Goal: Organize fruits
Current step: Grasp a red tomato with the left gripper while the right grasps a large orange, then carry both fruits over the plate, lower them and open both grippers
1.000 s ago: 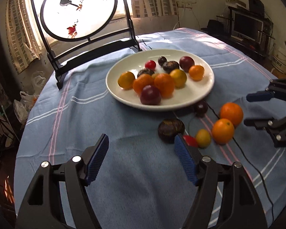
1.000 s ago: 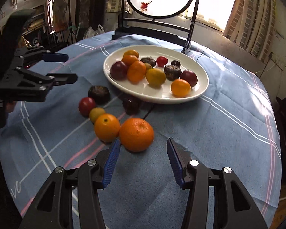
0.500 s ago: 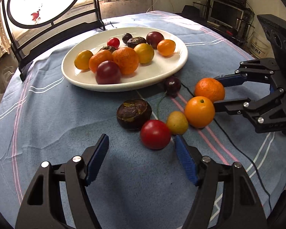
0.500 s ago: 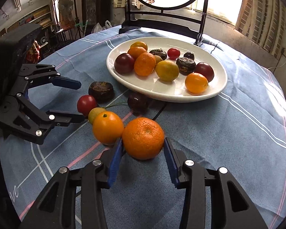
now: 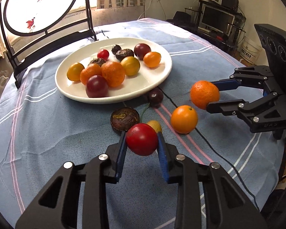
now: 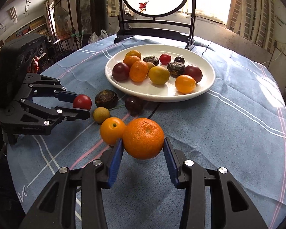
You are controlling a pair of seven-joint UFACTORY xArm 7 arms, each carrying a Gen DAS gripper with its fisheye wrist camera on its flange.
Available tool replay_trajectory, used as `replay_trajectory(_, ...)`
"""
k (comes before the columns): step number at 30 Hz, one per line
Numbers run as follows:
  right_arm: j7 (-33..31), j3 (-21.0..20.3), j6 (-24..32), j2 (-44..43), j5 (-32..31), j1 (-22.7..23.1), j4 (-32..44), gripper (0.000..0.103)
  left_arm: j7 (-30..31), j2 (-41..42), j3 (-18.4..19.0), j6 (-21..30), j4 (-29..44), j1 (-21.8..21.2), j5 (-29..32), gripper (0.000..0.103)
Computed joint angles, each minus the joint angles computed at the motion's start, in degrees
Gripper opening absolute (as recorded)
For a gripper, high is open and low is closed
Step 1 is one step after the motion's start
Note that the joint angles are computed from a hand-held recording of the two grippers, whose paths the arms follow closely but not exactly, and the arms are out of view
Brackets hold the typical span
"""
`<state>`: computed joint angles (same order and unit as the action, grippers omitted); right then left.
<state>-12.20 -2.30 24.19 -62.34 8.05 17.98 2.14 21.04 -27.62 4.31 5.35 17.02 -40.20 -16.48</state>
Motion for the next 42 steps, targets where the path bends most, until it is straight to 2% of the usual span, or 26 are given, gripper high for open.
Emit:
replay_trajectory(3,2.1,1.4,-1.2,-1.5,0.6,0.8,1.0,0.043,-5.9,-2.4,-7.6,-1.6,0.0,7.4,3.2,0.03)
replay_trajectory(6,5.8,3.6,-5.5,-0.4,0.8,1.1,2.7,0.043,-15.3,-3.5,-19.8,-5.4,1.2,20.1,8.2,0.03)
replay_trajectory(12,9.4,3.2,-13.3,4.0,-0.3,2.4,6.9,0.043,-25.5,-3.1,-32.0,-8.6,6.8,35.5,13.5,0.03)
replay_trajectory(14,10.2,3.4,-15.4,5.4,-1.0,2.1,8.1,0.043,-27.3,-2.0,-33.0,-8.8,8.7,37.6,15.0,0.03)
replay_trajectory(17,10.4,2.2,-17.1,7.3,-1.6,2.7,9.5,0.043,-30.5,-1.1,-36.8,-9.9,10.5,42.7,17.5,0.03)
replay_trajectory(28,10.3,-0.2,-20.4,13.4,-2.3,3.7,10.8,0.043,-37.0,4.5,-40.3,-10.6,14.0,48.7,26.3,0.03)
replay_trajectory(35,10.2,-0.3,-21.5,15.2,-2.9,1.5,11.3,0.043,-40.7,7.1,-41.9,-9.9,16.9,53.2,30.1,0.03)
replay_trajectory(38,10.3,-0.3,-22.3,17.8,-3.2,0.4,12.6,0.043,-42.1,9.6,-41.7,-8.6,19.4,53.6,31.7,0.03)
replay_trajectory(40,10.1,-0.8,-22.6,20.3,-3.2,0.5,14.1,0.043,-44.0,11.8,-43.2,-7.4,21.6,55.2,33.3,0.03)
replay_trajectory(42,10.5,-0.2,-23.4,23.2,-3.2,-0.1,15.6,0.043,-47.2,13.5,-46.7,-6.9,23.3,58.9,35.8,0.03)
